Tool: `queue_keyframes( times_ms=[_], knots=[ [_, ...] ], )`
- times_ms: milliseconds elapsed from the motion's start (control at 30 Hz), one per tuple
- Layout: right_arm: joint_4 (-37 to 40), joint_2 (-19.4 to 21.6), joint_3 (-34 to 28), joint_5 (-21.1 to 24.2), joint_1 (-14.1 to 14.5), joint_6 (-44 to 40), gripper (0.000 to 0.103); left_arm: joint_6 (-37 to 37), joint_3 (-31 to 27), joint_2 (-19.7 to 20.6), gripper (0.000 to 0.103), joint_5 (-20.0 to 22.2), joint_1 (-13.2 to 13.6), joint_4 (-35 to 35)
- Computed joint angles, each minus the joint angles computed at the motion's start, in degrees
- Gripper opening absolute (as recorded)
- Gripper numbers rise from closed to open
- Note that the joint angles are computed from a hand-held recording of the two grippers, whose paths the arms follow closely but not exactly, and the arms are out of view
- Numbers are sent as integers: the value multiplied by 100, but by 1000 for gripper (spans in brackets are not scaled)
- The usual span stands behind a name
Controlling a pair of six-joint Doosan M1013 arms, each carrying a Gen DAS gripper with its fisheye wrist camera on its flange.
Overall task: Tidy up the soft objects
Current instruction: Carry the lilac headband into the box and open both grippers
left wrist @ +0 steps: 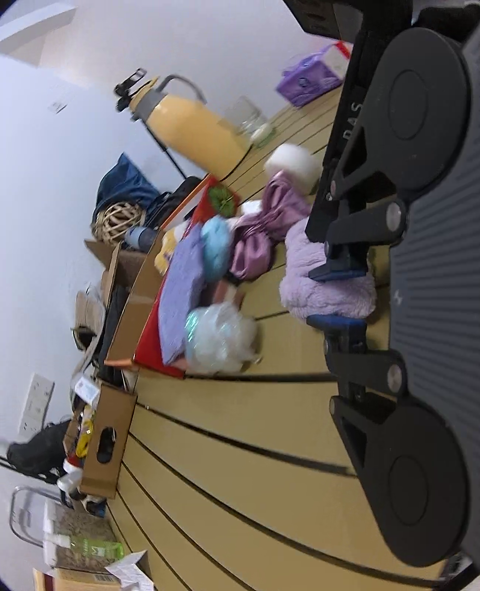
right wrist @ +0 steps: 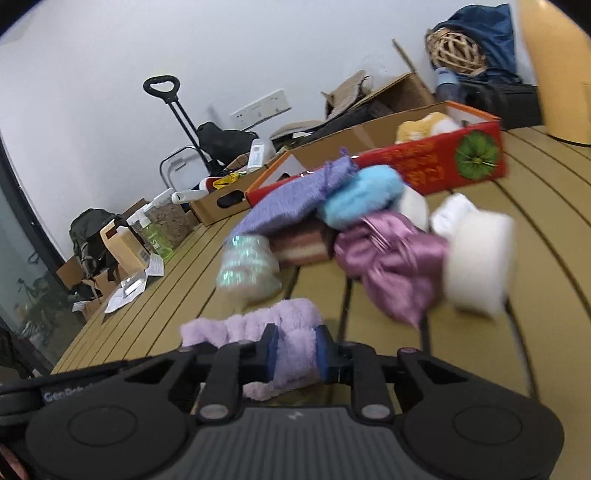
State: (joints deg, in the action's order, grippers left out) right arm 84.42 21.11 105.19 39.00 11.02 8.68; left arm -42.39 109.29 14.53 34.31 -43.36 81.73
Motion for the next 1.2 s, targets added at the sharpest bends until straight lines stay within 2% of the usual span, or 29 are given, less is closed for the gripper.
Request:
queue_keyframes(
  times_ms=[100, 233, 333, 433, 500, 533, 600, 700, 733, 800, 867, 900, 967, 1067, 1133, 1167, 1200],
  knots=[
    [191, -171, 215, 0, -85, -294, 21, 108, -24, -35, 17, -16, -59, 45],
    [810, -306, 222, 360, -252, -577, 19, -27, -146, -134, 17, 13, -8, 747],
    [1239, -269, -99, 558, -276, -948, 19, 418, -474, -147, 17, -124, 271, 1053],
    [961, 6, -895, 688, -236, -512, 19, 698, -957, -60, 17, -507, 762, 1133],
    [572, 288, -1579, 659, -156, -37, 19, 1387, -1377, 106, 17, -711, 1047, 633],
    [258, 489, -2018, 619, -97, 479, 19, 1878, -1624, 230, 17, -720, 1179, 302],
    [-635, 932, -2941, 617, 39, 1640, 19, 3095, -2139, 521, 18, -787, 1475, -654],
    [-2126, 1670, -4353, 691, 295, 3366, 19, 4537, -2802, 1001, 18, -730, 1878, -2066],
    [-2607, 1903, -4748, 672, 395, 3872, 19, 4771, -2967, 1152, 18, -649, 1972, -2374],
    [-3575, 2501, -5744, 950, 555, 4953, 19, 5755, -3401, 1509, 18, -478, 2192, -3469],
    [-4295, 3051, -6616, 1216, 679, 5743, 19, 6289, -3776, 1825, 18, -170, 2317, -3987],
    [-4576, 3390, -7157, 1446, 727, 6157, 19, 6474, -3932, 1954, 19, -53, 2359, -4137],
    [-4907, 3827, -7795, 1742, 781, 6676, 18, 6763, -4131, 2135, 19, 82, 2444, -4396],
    [-5012, 4414, -8670, 2204, 797, 7347, 18, 6843, -4166, 2221, 26, 172, 2484, -4395],
    [-5138, 4600, -8945, 2482, 819, 7459, 19, 6712, -4025, 2165, 29, 9, 2479, -4167],
    [-5183, 4616, -8940, 2508, 835, 7419, 23, 6490, -3942, 2124, 34, -41, 2456, -3928],
    [-5230, 4507, -8695, 2329, 853, 7328, 25, 6355, -3878, 2086, 36, -84, 2444, -3778]
  ],
)
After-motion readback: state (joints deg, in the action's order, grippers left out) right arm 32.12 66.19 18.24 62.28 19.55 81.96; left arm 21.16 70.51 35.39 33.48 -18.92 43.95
